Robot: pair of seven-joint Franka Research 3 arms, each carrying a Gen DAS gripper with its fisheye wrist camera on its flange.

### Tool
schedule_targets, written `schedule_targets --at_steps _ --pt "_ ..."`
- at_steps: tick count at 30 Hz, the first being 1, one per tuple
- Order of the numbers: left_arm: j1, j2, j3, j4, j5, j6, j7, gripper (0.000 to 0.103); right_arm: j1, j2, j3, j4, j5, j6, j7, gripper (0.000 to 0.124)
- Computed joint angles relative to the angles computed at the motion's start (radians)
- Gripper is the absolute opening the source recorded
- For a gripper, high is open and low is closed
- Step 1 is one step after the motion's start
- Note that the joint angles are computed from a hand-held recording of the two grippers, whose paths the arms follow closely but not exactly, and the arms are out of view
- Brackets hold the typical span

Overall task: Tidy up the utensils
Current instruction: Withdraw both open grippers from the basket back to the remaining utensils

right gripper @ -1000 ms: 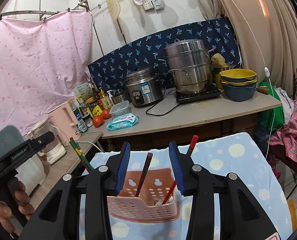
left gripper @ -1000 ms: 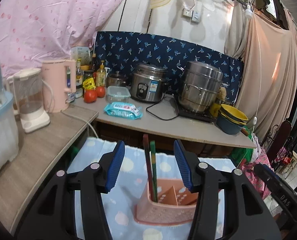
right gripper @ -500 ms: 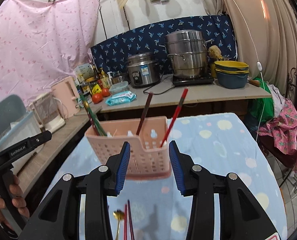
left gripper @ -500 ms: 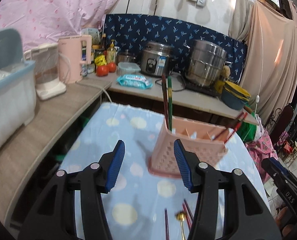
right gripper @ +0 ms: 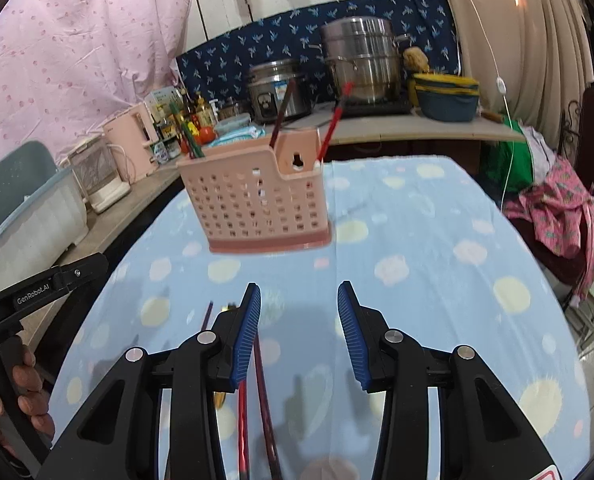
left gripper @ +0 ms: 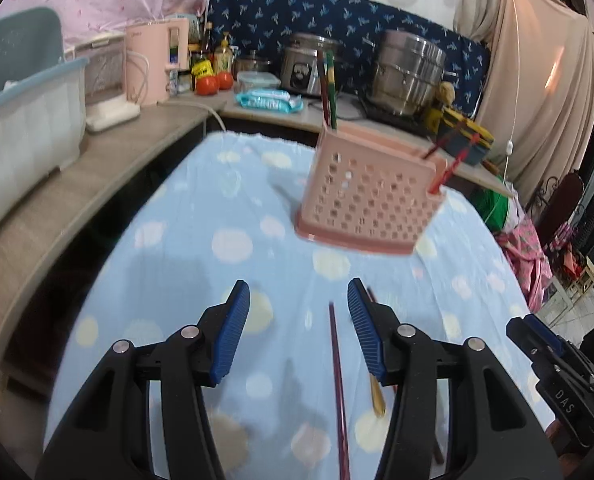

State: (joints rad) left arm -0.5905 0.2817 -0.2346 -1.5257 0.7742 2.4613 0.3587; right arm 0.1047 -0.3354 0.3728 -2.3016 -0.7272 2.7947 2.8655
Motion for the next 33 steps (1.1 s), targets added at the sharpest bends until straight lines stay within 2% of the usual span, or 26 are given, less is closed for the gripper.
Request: schedule_targets --at_steps 15,24,33 --pt "0.007 -0.066 -0.056 -0.192 -0.090 -0.007 0.002 0.049 0.066 -0.084 0.030 -0.187 0.187 -0.003 -0.042 0.038" --pt "0.005 -0.087 -0.077 -0.267 -0.149 0.029 0.016 0.049 0.077 -0.092 0.060 -0.229 0.271 0.022 -0.077 0.031" --pt "-0.005 -0.092 -0.091 -0.284 -0.170 0.042 0.038 0.049 0.077 -0.068 0.091 -0.220 0.275 0.021 -0.085 0.027"
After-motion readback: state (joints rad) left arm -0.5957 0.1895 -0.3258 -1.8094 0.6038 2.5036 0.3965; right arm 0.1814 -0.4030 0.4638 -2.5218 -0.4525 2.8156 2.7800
